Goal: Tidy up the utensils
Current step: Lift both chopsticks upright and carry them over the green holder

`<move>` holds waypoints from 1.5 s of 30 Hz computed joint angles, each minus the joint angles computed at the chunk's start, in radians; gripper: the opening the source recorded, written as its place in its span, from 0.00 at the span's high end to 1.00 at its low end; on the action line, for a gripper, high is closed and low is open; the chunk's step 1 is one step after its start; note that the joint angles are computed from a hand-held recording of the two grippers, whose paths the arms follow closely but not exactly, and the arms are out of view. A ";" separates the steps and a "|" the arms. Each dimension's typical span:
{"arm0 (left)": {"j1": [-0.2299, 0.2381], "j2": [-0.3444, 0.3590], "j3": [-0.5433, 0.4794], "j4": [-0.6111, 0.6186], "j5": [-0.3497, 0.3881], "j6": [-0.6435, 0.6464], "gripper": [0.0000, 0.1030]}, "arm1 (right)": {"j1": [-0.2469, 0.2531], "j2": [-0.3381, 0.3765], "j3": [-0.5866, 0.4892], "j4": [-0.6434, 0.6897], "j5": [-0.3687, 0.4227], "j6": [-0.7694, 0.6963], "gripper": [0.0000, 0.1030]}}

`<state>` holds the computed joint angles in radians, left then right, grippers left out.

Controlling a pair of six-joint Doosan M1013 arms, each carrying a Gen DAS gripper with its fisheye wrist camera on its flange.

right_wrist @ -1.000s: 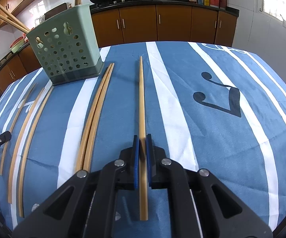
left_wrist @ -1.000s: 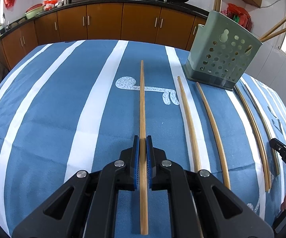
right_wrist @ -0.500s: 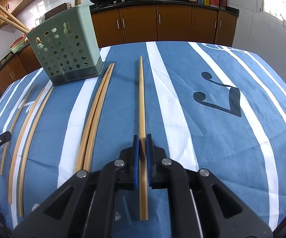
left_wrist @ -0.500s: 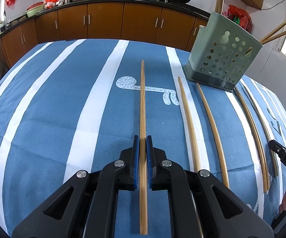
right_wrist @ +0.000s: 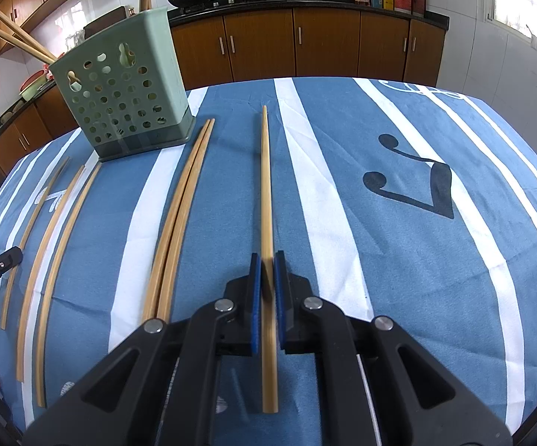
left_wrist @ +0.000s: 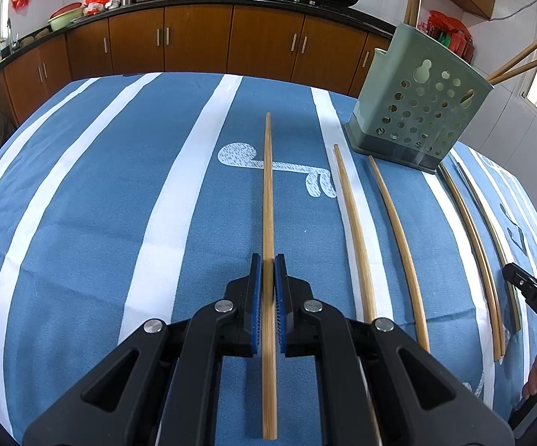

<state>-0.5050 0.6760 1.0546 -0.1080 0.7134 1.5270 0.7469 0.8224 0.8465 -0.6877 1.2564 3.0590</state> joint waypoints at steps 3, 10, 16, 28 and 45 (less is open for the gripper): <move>0.000 0.000 0.000 0.004 0.000 -0.001 0.92 | 0.000 -0.001 0.003 0.000 -0.003 0.002 0.91; -0.014 -0.023 0.037 0.082 -0.010 -0.014 0.92 | 0.019 -0.002 0.012 -0.029 0.018 -0.007 0.91; -0.027 -0.051 0.088 0.139 -0.040 -0.034 0.92 | 0.036 -0.011 0.036 -0.061 0.014 0.004 0.91; -0.010 -0.095 0.109 0.051 -0.104 0.034 0.93 | 0.054 -0.067 0.083 -0.197 0.007 0.102 0.92; 0.019 -0.139 0.075 -0.053 -0.278 0.044 0.93 | 0.067 -0.132 0.105 -0.441 0.010 0.207 0.92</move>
